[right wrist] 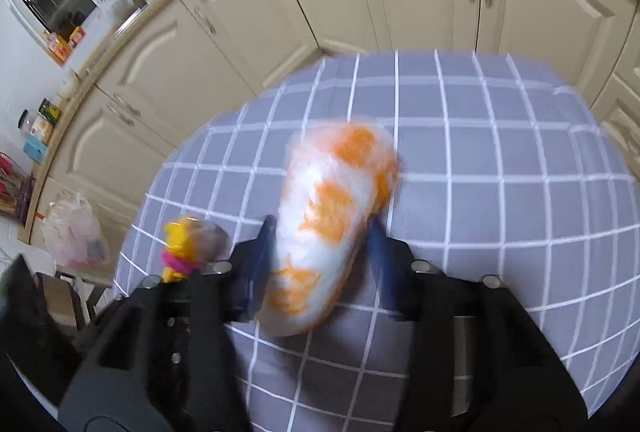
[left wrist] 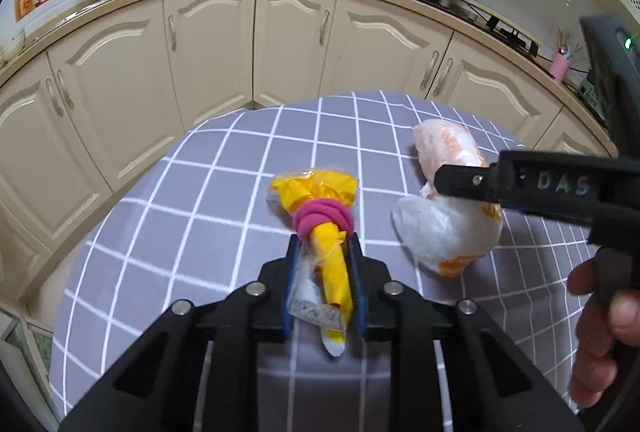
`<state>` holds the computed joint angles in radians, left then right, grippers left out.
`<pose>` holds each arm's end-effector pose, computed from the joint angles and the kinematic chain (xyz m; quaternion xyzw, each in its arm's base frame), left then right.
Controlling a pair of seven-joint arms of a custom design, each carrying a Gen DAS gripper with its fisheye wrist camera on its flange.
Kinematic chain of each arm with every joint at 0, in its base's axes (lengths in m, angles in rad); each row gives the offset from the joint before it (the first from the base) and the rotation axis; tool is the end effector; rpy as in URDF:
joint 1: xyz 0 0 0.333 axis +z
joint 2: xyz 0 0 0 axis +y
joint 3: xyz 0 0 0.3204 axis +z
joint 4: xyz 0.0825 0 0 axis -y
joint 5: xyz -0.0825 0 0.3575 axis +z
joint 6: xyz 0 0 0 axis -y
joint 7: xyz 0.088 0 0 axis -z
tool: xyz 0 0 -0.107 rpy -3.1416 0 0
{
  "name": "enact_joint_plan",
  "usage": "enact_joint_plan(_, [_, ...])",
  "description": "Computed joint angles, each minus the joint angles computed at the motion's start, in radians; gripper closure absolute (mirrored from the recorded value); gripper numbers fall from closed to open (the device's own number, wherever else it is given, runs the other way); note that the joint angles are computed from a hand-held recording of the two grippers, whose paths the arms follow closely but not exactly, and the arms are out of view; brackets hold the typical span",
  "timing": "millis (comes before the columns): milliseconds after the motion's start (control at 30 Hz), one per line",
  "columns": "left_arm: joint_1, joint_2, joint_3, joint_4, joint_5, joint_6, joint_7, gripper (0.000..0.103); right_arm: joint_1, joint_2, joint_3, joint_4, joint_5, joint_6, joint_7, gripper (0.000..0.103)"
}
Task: Collect trash
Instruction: 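Grasp the yellow candy bag with the left gripper while the right gripper grasps the white plastic bag, then carry the yellow bag and white bag to the blue bin and release both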
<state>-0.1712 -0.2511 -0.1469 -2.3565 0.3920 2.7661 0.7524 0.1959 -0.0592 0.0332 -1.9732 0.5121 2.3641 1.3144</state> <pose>0.4532 -0.1712 0.5175 -0.7191 0.6031 -0.2755 0.2080 0.5382 0.1321 0.5585 -0.7374 0.6036 -0.0066 0.3030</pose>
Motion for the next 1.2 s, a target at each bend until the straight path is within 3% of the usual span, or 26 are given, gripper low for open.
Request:
enact_joint_plan(167, [-0.016,-0.053,0.002,-0.044,-0.023,0.009,-0.012,0.082,-0.019,-0.127,-0.028,-0.112,0.056,0.02,-0.106,0.066])
enact_joint_plan(467, [-0.064,-0.099,-0.066,-0.003,0.03,0.009,-0.086,0.082,-0.127,-0.399,-0.108,-0.292,0.097,0.014,-0.207,0.066])
enact_joint_plan(933, [-0.224,0.037,-0.175,0.22,0.089,0.002,-0.081,0.082,-0.418,-0.607,-0.271,-0.414,0.096,-0.014,-0.241,0.066])
enact_joint_plan(1200, [-0.344,0.209,-0.236,0.389,0.065,0.004,0.031,0.082,-0.653,-0.626,-0.359,-0.442,0.007,-0.02,-0.224,0.066])
